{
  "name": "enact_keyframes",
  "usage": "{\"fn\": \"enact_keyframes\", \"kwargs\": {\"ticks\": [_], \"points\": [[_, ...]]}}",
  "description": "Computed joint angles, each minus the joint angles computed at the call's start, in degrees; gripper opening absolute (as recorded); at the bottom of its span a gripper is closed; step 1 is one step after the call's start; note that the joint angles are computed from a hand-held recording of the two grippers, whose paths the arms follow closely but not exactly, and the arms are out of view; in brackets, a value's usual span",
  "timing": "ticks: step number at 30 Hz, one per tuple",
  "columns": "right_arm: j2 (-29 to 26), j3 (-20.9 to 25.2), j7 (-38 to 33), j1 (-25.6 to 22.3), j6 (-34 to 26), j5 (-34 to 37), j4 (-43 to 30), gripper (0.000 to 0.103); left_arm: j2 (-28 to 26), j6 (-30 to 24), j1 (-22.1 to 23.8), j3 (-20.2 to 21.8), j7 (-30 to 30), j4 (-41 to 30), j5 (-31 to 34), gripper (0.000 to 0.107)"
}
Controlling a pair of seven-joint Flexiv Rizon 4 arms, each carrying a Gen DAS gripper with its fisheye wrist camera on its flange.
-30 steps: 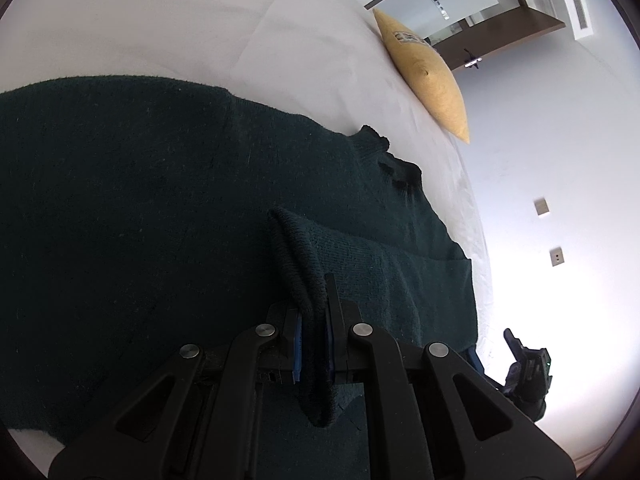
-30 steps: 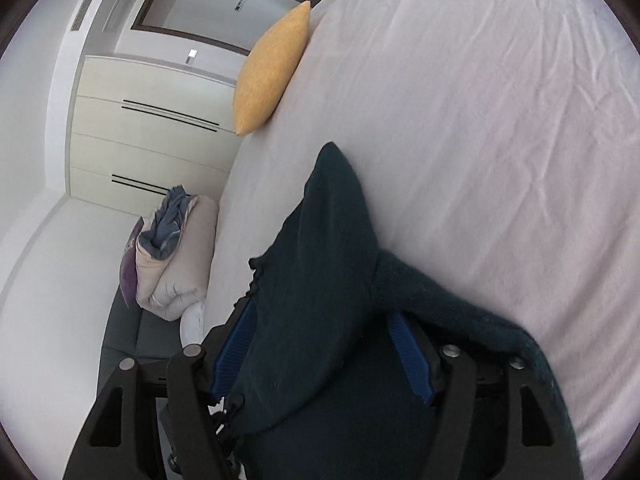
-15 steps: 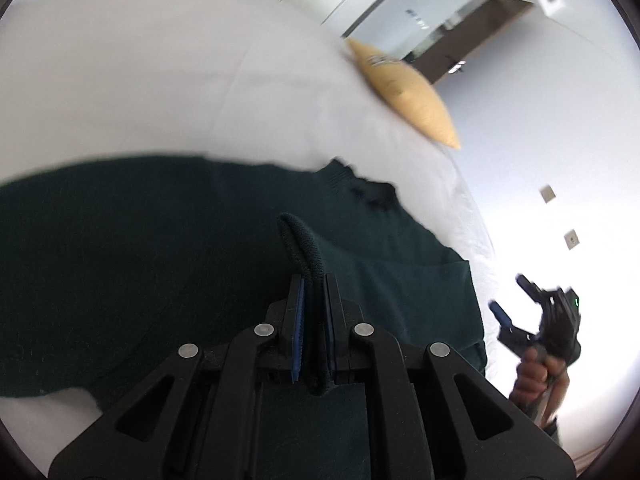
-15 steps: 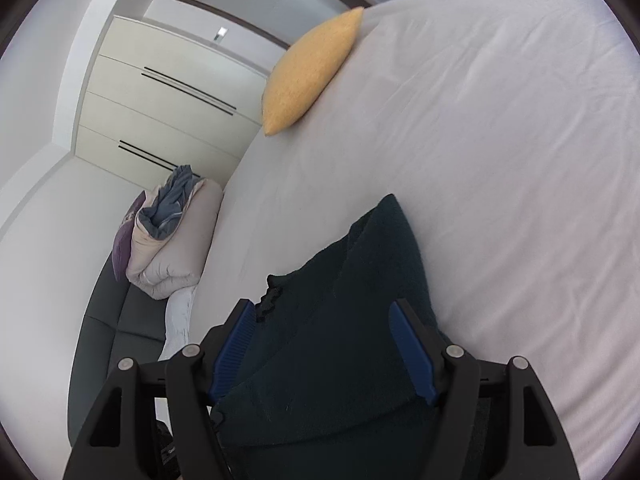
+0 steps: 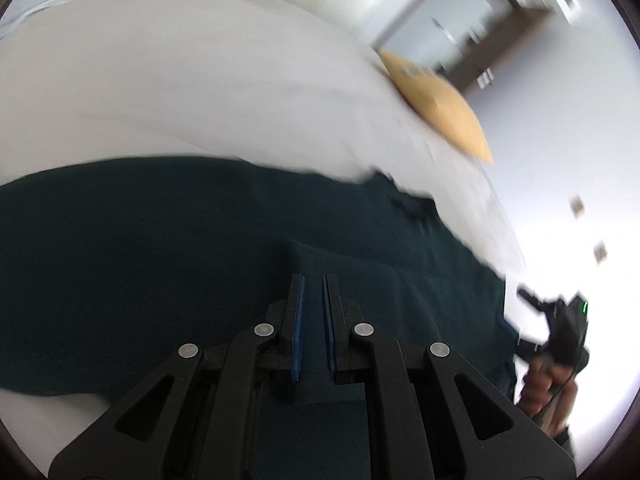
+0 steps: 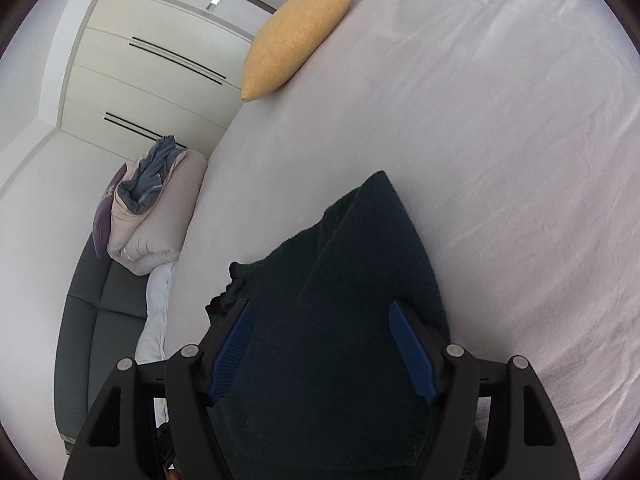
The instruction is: Fold small clothes
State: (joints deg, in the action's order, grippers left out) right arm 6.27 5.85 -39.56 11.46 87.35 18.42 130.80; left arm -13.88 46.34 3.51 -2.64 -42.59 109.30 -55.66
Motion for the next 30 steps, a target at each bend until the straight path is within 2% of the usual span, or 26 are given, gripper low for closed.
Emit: {"fn": "enact_keyframes", "kwargs": {"ticks": [2,4,6,8,9,10,12,13,14,15,16,18,21,27,30], "points": [[0.6,1.1,2.2,-0.8,-0.6,-2.6,0.7,0.074,-1.3,-1.5,-0.6,0.3,-2.9,-0.7,4.8,0.008],[1.4,2.5,4.4,-1.3,0.8,-5.1,2.5,0.074,-0.7,0.3,-0.6,-0.4,0.0,0.9,3.2,0.008],[3.0,3.8,5.7,-1.2,2.3,-7.3,5.2,0.074,-0.1,-1.5,0.0,-0.1,0.7,1.2,3.0,0.008],[5.0,6.2,9.8,-3.1,3.0,-11.2,7.8,0.074,0.9,-5.8,1.5,0.7,0.4,1.8,1.1,0.008],[6.4,8.8,14.0,-5.7,3.3,-14.6,9.2,0.074,1.5,-6.6,1.8,1.1,0.0,1.9,0.5,0.008],[7.6,10.6,17.5,-7.5,3.8,-17.0,10.3,0.074,3.6,-7.2,2.7,1.8,2.5,3.9,-3.0,0.008],[10.6,12.0,21.4,-6.9,5.3,-17.7,12.3,0.076,6.6,-8.4,4.4,4.0,6.1,6.9,-9.1,0.009],[11.5,13.2,23.2,-7.4,5.9,-18.8,12.8,0.076,7.7,-10.0,5.5,5.4,5.9,7.8,-11.0,0.019],[12.5,14.3,24.6,-7.7,5.5,-20.2,13.0,0.077,8.4,-11.4,6.4,6.5,5.7,8.5,-12.4,0.046],[13.1,14.6,25.5,-7.3,5.0,-21.3,13.0,0.077,9.1,-12.5,7.4,7.7,5.3,9.5,-14.2,0.066],[13.4,15.1,26.5,-6.8,4.7,-22.3,12.8,0.077,10.0,-12.2,8.7,9.2,5.2,11.1,-17.9,0.093],[13.2,16.1,28.7,-6.1,4.9,-24.4,12.1,0.077,10.7,-11.3,10.9,11.4,4.0,12.6,-21.5,0.095],[11.8,16.8,31.6,-4.4,5.2,-27.2,10.6,0.077,8.9,-14.6,15.7,13.8,-1.4,12.5,-24.5,0.095],[8.6,18.7,38.6,-4.5,5.2,-34.4,7.4,0.077,4.3,-17.3,23.7,14.7,-10.8,11.2,-32.4,0.093],[7.9,18.3,40.4,-3.6,4.6,-37.3,6.3,0.077,0.7,-20.8,29.1,15.3,-13.4,7.8,-31.7,0.093]]}}
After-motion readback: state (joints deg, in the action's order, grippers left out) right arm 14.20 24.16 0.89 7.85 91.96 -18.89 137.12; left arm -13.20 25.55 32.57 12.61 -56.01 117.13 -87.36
